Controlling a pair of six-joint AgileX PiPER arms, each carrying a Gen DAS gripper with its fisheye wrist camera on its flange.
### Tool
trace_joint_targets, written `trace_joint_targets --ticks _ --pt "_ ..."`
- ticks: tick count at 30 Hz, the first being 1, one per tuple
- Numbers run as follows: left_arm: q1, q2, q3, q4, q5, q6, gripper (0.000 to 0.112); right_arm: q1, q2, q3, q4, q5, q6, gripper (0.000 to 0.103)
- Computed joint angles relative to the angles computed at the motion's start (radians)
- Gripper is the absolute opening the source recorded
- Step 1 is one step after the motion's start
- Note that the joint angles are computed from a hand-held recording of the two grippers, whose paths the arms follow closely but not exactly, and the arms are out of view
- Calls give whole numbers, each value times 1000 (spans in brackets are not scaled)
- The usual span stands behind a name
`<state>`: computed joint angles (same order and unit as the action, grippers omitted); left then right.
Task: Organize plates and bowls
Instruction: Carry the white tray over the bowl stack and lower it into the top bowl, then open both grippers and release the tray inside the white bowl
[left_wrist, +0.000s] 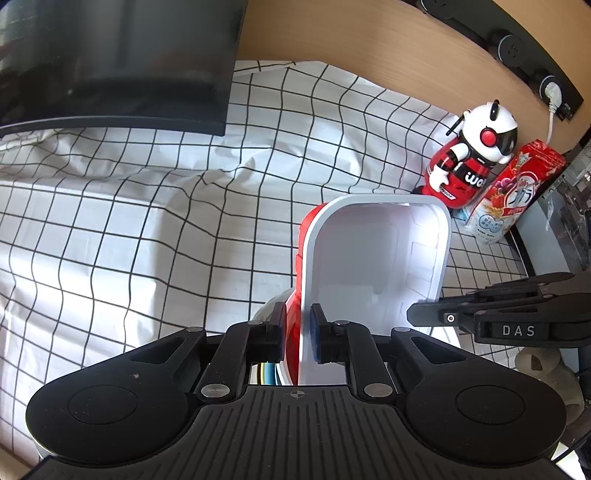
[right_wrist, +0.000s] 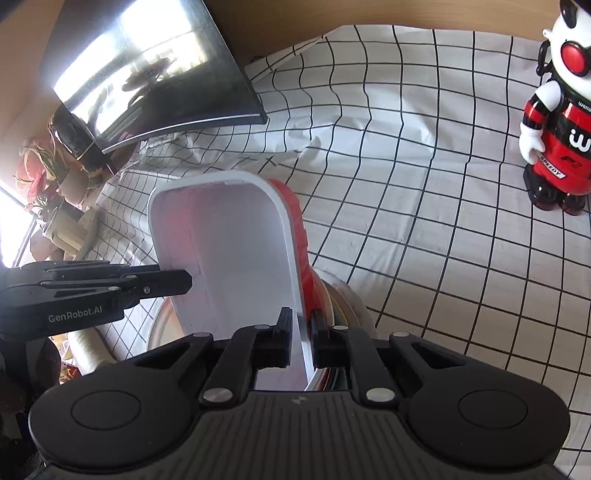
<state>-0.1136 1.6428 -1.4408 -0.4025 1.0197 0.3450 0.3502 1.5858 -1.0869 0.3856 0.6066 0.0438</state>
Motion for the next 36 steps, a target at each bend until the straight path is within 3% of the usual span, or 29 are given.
trace_joint_targets --ticks 4,9,15,19,25,30,34,36 --pt "12 -8 -2 -9 16 6 15 20 -27 11 -54 -7 54 10" --pt "52 -50 36 -51 26 58 16 98 -121 72 -303 -74 295 11" --pt "70 -128 166 -100 -49 187 18 145 -160 197 -393 -125 513 13" --pt "76 -167 212 -123 -72 228 18 235 -168 210 -516 -100 685 13" --pt "109 -175 226 -158 -48 248 18 279 -168 215 -577 -97 779 14" --pt "109 -221 278 -162 -75 219 17 333 -222 256 -670 -107 890 19" --pt "106 -297 359 -154 -106 185 18 442 -292 331 -893 -92 1183 33" --pt "108 -348 407 -153 -119 154 18 496 -325 367 -950 -76 1279 33"
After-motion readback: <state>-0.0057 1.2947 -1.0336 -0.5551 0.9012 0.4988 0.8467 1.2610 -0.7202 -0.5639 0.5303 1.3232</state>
